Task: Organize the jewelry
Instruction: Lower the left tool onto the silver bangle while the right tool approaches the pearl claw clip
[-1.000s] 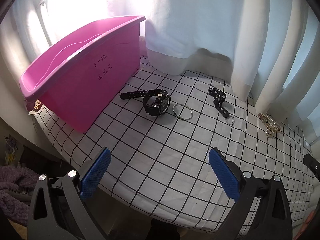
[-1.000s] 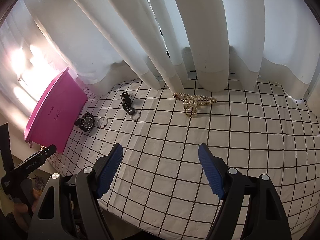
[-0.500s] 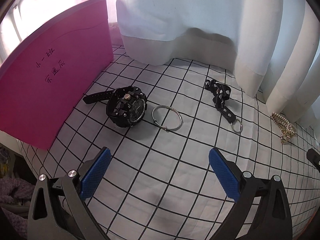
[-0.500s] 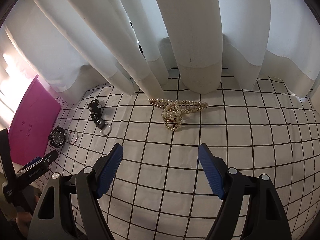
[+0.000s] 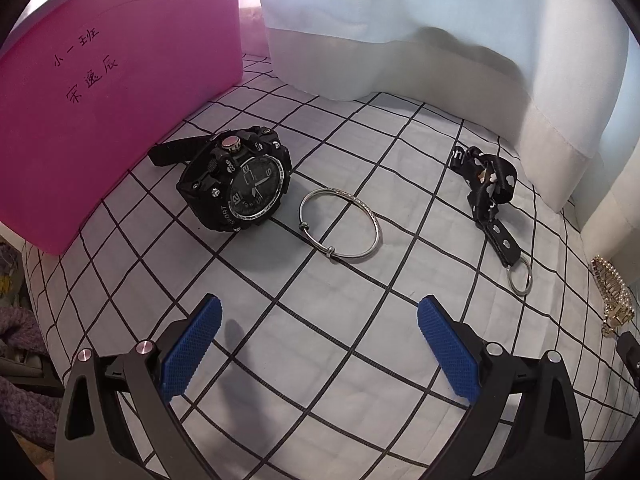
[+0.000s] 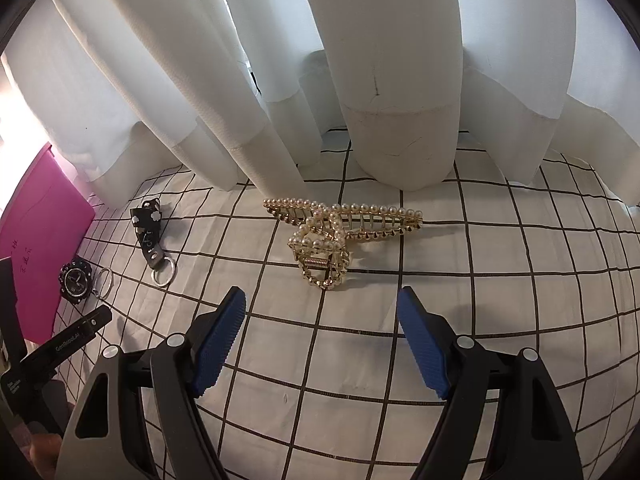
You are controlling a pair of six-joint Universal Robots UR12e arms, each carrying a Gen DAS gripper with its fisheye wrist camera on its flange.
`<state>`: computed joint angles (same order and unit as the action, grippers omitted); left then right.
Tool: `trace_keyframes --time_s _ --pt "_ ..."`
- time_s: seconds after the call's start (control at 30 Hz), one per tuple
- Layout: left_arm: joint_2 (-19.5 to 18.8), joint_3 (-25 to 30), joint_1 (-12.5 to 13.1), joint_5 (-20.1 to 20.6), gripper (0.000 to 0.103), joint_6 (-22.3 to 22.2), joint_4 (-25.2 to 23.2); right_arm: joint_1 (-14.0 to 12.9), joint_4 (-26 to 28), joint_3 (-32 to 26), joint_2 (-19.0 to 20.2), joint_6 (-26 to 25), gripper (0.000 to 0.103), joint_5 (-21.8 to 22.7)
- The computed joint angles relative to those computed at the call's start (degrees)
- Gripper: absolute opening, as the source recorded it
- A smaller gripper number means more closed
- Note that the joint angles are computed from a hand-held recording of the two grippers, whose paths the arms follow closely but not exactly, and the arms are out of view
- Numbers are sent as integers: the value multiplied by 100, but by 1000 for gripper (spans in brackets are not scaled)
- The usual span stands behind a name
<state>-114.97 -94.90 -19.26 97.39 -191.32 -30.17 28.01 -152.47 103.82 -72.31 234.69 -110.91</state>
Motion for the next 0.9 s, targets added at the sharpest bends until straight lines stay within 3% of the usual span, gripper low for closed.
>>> trace_keyframes --time_s 0.23,0.57,0.9 --pt "-215 295 -4 143 97 -263 -201 13 0 1 62 -98 74 -53" --pt "-449 599 -32 148 98 -280 -201 -69 10 17 96 -6 74 -95" --pt "-612 766 -24 158 98 -243 -67 -58 358 -221 252 -195 75 -360"
